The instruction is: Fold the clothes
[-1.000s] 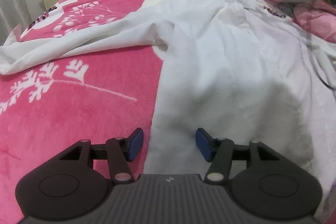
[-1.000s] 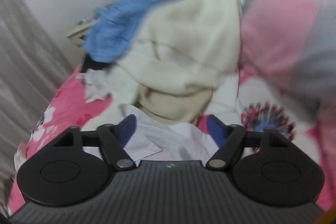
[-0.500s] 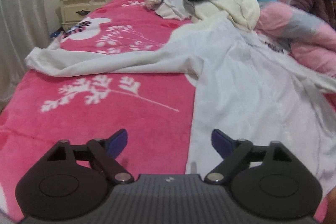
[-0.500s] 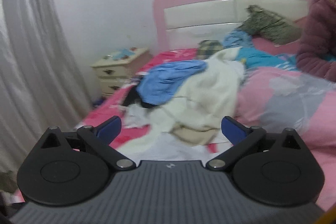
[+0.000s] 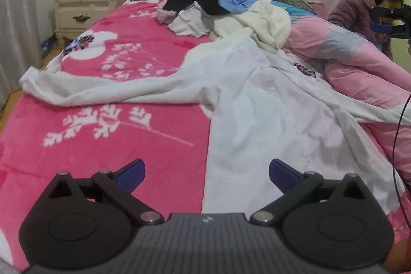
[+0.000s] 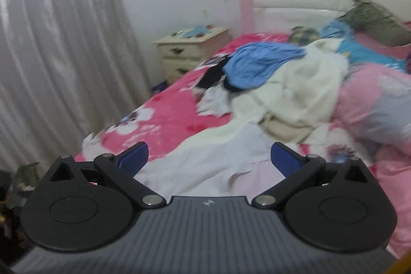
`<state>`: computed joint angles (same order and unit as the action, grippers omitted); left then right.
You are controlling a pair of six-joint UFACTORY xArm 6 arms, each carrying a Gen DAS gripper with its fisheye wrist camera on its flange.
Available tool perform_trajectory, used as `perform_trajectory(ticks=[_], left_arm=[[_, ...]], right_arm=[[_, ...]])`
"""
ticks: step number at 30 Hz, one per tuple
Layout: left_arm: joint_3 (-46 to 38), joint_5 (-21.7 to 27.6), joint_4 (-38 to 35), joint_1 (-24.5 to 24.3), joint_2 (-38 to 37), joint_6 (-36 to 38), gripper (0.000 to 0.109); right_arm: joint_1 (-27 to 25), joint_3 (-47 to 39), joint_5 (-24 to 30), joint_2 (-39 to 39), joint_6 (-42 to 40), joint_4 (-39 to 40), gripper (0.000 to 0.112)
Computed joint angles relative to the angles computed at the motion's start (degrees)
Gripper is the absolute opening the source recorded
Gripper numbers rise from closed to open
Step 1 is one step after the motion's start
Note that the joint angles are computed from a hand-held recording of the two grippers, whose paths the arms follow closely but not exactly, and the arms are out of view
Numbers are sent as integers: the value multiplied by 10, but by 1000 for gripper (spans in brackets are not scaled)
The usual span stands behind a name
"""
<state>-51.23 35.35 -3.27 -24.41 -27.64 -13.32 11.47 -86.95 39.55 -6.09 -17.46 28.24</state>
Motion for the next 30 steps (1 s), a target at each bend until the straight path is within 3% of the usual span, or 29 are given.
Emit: perform_trajectory(ticks=[6, 13, 17, 21, 25, 27, 30], left_arm=[[-26, -25, -36, 15, 52, -2, 103], [-116, -64, -85, 48, 185, -13, 103], [-161, -81, -65, 83, 252, -116, 99], [-186, -98, -82, 113, 297, -163, 93], [-207, -91, -110, 121, 332, -139, 74], [-209, -100, -81, 117, 344, -152, 63], [-218, -120, 9, 112, 363, -199, 28]], right_arm=[[1, 41, 33, -30, -69, 116, 102], [31, 43, 63, 13, -23, 1, 102], [37, 11, 82, 77, 29, -18, 102], [41, 6, 58, 123, 57, -22, 102], [37, -13, 41, 174, 86, -18, 101], [34, -21, 33, 192, 102, -24, 100], [30, -33, 27, 210, 125, -37, 100]])
